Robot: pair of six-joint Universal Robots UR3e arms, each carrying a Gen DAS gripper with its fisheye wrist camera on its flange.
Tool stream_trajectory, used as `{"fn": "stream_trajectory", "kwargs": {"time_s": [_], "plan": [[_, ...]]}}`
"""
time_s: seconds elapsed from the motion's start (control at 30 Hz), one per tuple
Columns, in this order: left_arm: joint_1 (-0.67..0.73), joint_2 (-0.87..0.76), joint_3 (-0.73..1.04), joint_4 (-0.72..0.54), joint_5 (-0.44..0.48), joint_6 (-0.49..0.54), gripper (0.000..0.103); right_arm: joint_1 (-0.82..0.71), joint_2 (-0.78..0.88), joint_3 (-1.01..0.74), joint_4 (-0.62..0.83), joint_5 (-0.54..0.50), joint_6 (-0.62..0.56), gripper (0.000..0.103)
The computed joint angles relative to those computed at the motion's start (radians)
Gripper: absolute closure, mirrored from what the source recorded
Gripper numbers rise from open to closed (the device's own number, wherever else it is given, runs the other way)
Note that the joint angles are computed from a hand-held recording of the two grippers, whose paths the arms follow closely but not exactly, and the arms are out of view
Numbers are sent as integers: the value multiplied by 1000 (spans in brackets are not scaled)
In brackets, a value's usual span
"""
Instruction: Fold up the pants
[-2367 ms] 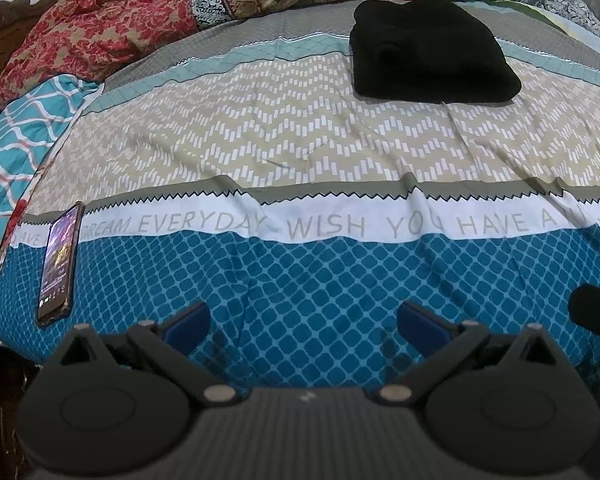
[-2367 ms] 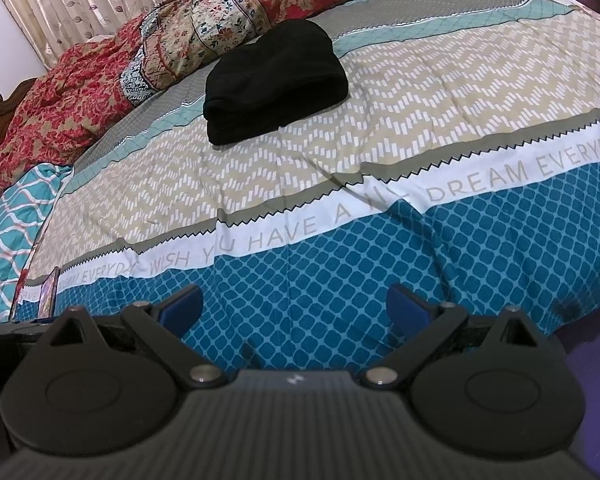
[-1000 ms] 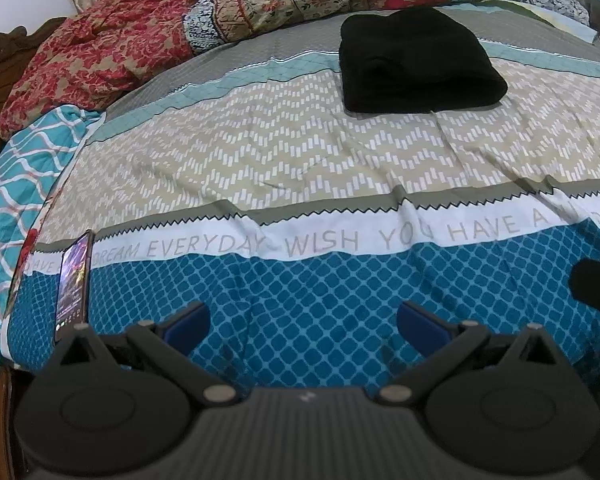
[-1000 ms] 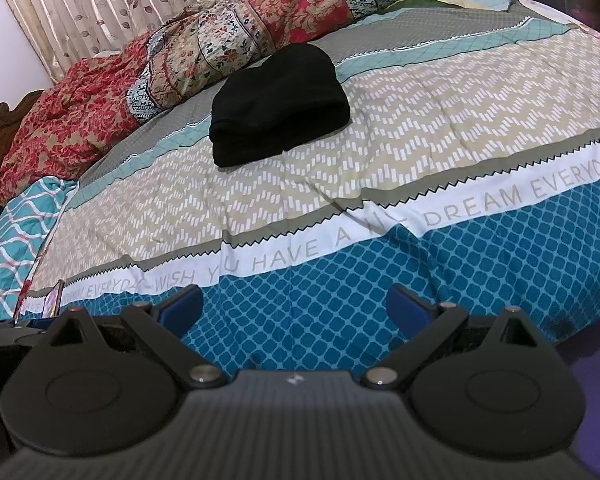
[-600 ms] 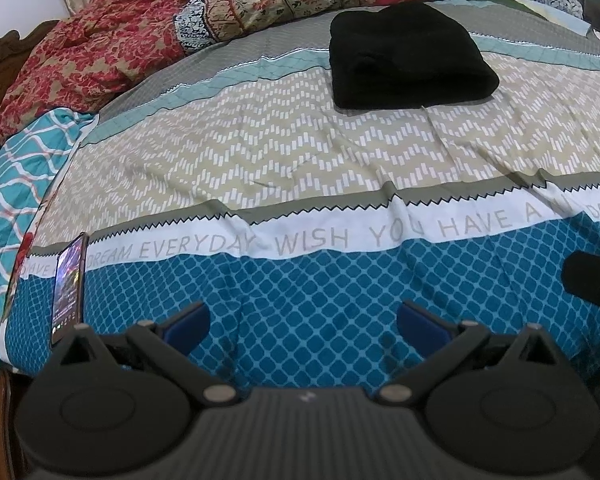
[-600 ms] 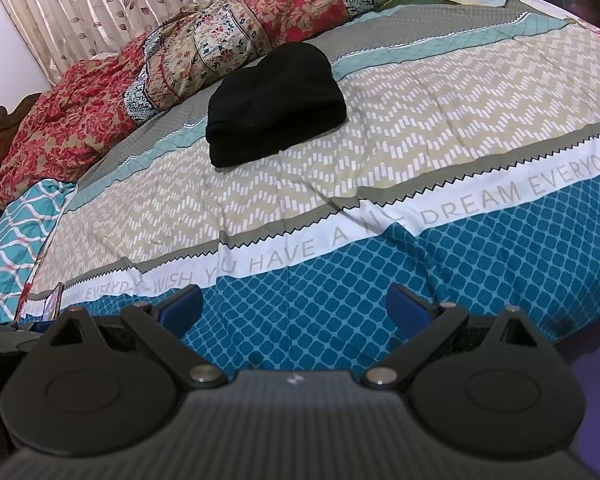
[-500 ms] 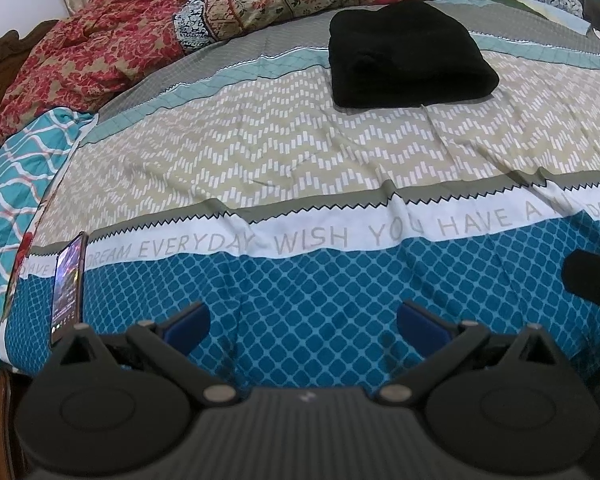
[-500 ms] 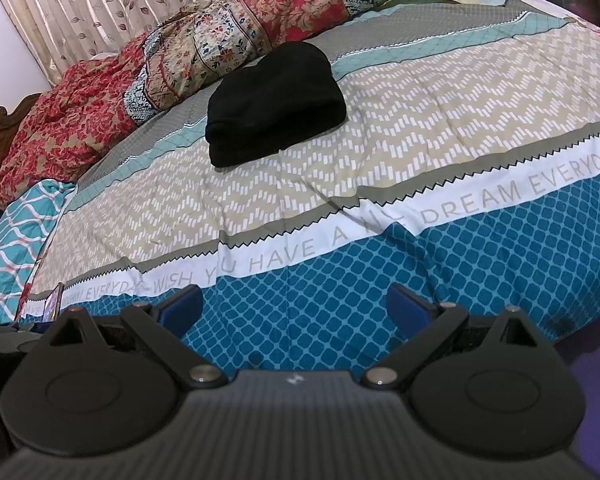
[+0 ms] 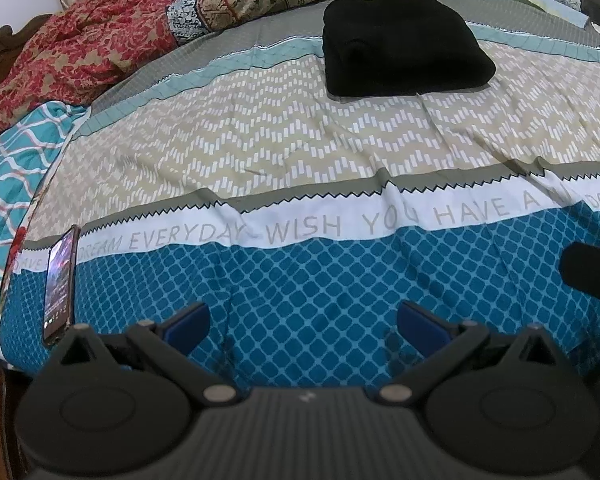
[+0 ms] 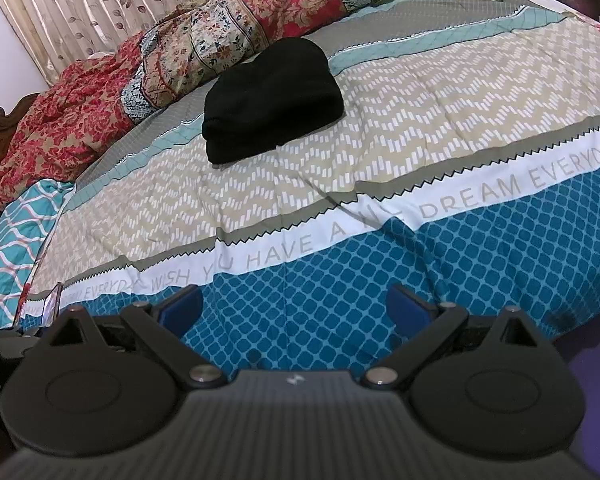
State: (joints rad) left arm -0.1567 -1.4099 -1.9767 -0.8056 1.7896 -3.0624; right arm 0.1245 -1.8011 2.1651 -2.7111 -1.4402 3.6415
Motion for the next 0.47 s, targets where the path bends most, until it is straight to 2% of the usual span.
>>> {"fn": "stream_trajectory", "kwargs": {"time_s": [0.47], "plan": [[4,8,-10,9,-29,11,0,8,5,-1,-11,-9,-8,3]]}}
